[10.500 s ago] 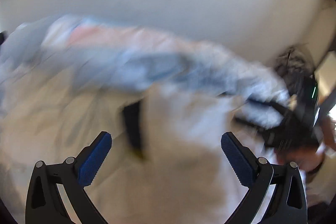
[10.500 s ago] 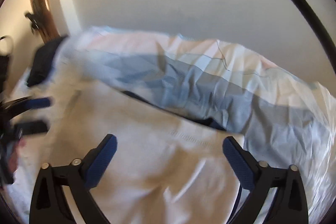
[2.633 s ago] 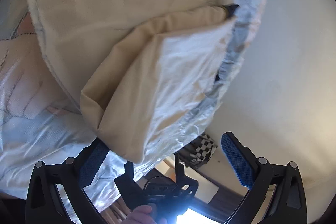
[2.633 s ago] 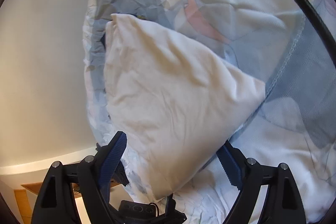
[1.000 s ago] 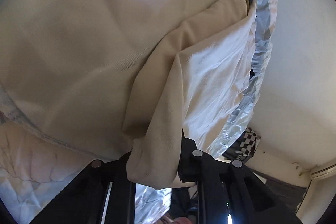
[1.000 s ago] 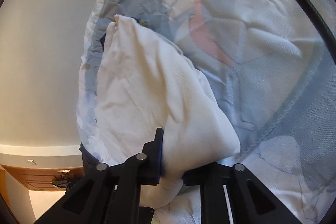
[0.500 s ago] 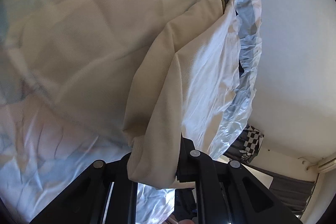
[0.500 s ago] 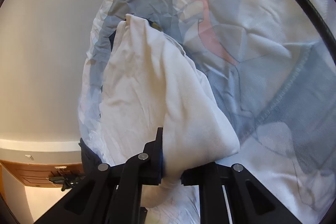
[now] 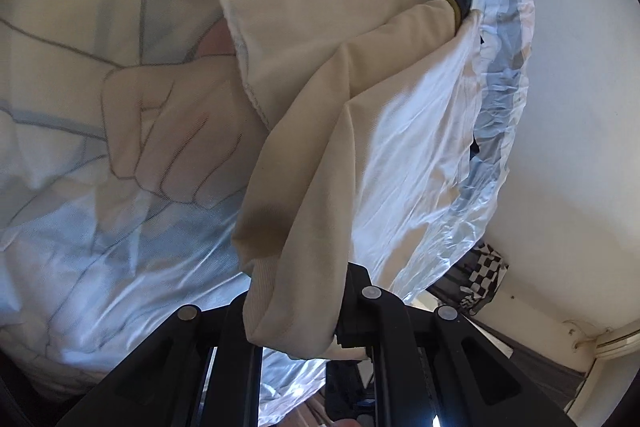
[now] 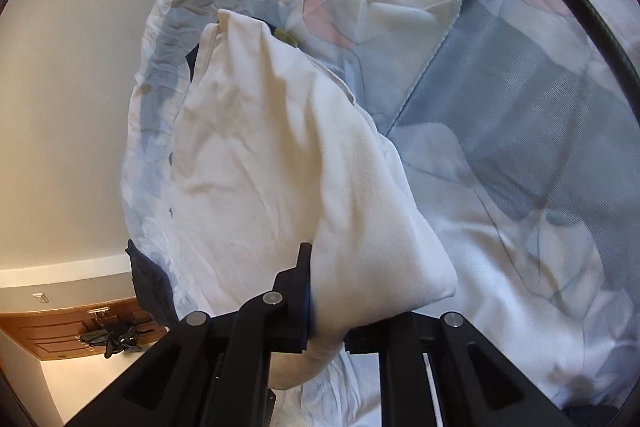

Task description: Fold clothes

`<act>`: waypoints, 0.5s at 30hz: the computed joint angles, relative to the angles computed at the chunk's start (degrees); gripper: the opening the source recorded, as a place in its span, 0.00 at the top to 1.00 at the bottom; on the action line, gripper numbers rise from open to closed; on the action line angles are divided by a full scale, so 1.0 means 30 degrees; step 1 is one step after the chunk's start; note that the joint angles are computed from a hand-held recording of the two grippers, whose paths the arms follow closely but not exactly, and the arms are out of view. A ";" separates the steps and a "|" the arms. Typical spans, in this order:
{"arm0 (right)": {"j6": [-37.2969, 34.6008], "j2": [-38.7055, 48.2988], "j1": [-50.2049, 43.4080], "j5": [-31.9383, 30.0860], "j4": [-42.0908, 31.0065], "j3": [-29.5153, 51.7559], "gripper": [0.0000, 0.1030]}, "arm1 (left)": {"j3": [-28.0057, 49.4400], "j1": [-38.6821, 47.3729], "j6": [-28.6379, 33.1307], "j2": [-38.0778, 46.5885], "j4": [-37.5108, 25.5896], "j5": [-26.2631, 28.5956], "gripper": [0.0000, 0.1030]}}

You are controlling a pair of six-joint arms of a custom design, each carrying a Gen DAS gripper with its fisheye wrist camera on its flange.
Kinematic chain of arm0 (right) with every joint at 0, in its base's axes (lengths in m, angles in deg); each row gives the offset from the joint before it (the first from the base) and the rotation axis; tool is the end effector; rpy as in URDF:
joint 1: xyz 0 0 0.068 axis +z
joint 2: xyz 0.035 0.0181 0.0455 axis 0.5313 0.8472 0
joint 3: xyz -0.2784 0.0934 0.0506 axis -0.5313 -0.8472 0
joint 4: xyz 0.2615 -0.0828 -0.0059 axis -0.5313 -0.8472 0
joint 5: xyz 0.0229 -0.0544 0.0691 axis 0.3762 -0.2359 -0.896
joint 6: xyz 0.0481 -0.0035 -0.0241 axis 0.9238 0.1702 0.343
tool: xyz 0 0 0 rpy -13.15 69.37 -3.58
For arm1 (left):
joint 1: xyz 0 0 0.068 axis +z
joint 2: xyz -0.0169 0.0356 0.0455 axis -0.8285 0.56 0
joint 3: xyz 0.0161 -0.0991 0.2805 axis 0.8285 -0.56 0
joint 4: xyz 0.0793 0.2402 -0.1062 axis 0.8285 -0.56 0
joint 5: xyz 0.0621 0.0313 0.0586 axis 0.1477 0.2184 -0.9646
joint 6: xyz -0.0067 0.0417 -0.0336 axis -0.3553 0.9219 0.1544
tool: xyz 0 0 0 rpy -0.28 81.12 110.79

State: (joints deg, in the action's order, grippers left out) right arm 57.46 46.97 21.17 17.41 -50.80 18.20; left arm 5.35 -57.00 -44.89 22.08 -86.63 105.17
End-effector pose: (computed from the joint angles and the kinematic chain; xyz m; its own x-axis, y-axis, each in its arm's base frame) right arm 0.1558 -0.0165 0.1381 -0.3105 0.9474 0.0775 0.7238 0.1828 0.6653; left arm 0.2630 -0.0325 0.1327 -0.8636 -0.3217 0.3883 -0.5042 0.5403 -0.6737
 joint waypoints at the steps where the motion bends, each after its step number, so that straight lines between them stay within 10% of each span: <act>1: -0.0125 -0.0269 0.0072 0.0114 -0.0676 0.0383 0.89 | 0.0285 0.0177 0.0409 -0.0102 -0.0689 -0.0017 0.89; 15: -0.3273 0.4463 -0.1153 -0.0940 -0.6296 0.9962 0.88 | 0.9026 -0.1180 -0.1662 0.2250 -0.6468 0.0301 0.89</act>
State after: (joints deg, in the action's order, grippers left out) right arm 47.64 60.36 17.71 14.59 -69.68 48.09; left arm 32.42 -60.54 -49.88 28.83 -106.04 106.08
